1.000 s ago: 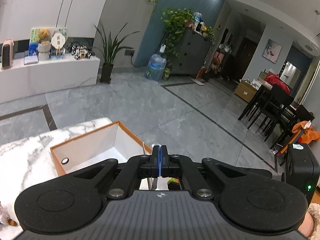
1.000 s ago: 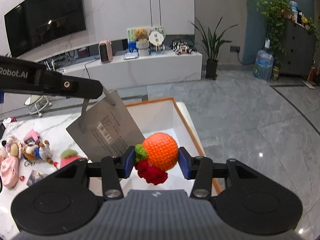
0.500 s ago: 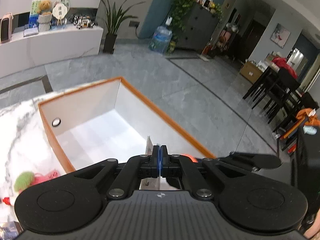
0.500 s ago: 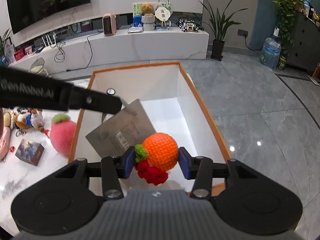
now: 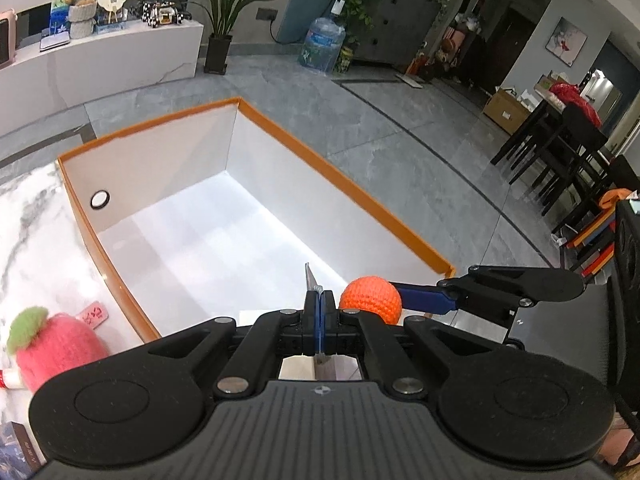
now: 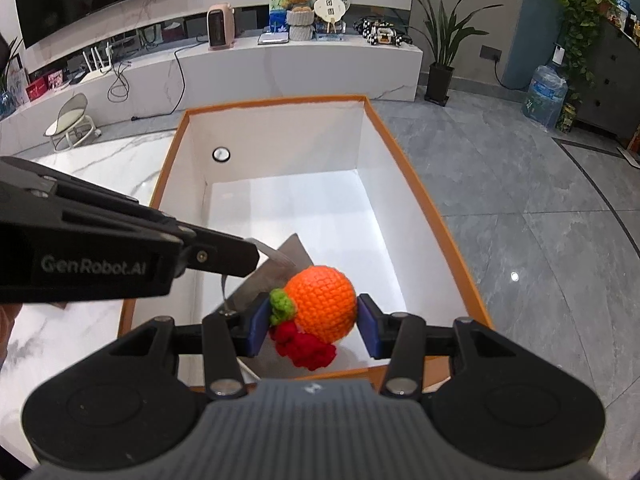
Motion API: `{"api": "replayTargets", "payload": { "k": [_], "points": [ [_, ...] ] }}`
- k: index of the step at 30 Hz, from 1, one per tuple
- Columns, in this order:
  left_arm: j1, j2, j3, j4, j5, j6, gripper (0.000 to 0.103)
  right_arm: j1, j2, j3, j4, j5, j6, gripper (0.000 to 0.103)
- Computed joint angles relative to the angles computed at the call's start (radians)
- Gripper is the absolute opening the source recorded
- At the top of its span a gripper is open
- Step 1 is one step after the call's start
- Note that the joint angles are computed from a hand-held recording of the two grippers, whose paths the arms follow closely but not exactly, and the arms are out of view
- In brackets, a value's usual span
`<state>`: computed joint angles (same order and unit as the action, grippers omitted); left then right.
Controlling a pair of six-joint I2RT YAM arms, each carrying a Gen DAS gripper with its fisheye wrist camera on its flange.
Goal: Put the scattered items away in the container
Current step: 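Open both tools to drop the booklet and orange into the box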
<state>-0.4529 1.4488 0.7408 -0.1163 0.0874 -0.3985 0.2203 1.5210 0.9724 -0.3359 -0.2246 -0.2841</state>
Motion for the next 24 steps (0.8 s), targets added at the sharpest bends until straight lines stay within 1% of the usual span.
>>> {"api": "replayTargets", "payload": {
  "k": [3, 5, 6, 7, 8, 9, 10, 13, 18, 24],
  "points": [
    [-0.001, 0.014, 0.005, -0.017, -0.013, -0.012, 0.001, 0.003, 0.009, 0.007, -0.009, 0.01, -0.006, 0.051],
    [-0.004, 0.027, 0.019, -0.047, -0.033, -0.024, 0.004, 0.005, 0.01, 0.011, -0.012, 0.016, -0.006, 0.058],
    [-0.005, 0.03, 0.025, -0.061, -0.042, -0.024, 0.012, 0.005, 0.009, 0.011, -0.012, 0.019, -0.004, 0.06],
    [-0.006, 0.028, 0.03, -0.072, -0.051, -0.026, 0.027, 0.006, 0.009, 0.012, -0.012, 0.02, -0.003, 0.06],
    [-0.007, 0.026, 0.034, -0.083, -0.061, -0.027, 0.034, 0.007, 0.009, 0.012, -0.011, 0.022, -0.002, 0.06],
    [-0.007, 0.022, 0.033, -0.084, -0.066, -0.031, 0.049, 0.008, 0.008, 0.011, -0.009, 0.025, 0.001, 0.061],
    [-0.006, 0.017, 0.031, -0.085, -0.063, -0.032, 0.058, 0.009, 0.007, 0.011, -0.008, 0.027, 0.003, 0.061],
    [-0.002, 0.007, 0.031, -0.094, -0.053, -0.036, 0.067, 0.007, 0.003, 0.013, -0.005, 0.03, 0.008, 0.063],
    [-0.007, -0.021, 0.02, -0.097, -0.054, -0.043, 0.07, 0.008, -0.014, 0.008, -0.001, 0.038, 0.017, 0.063],
    [-0.01, -0.067, 0.017, -0.118, -0.052, -0.031, 0.07, 0.015, -0.043, 0.011, -0.012, 0.05, 0.027, 0.064]
  ]
}}
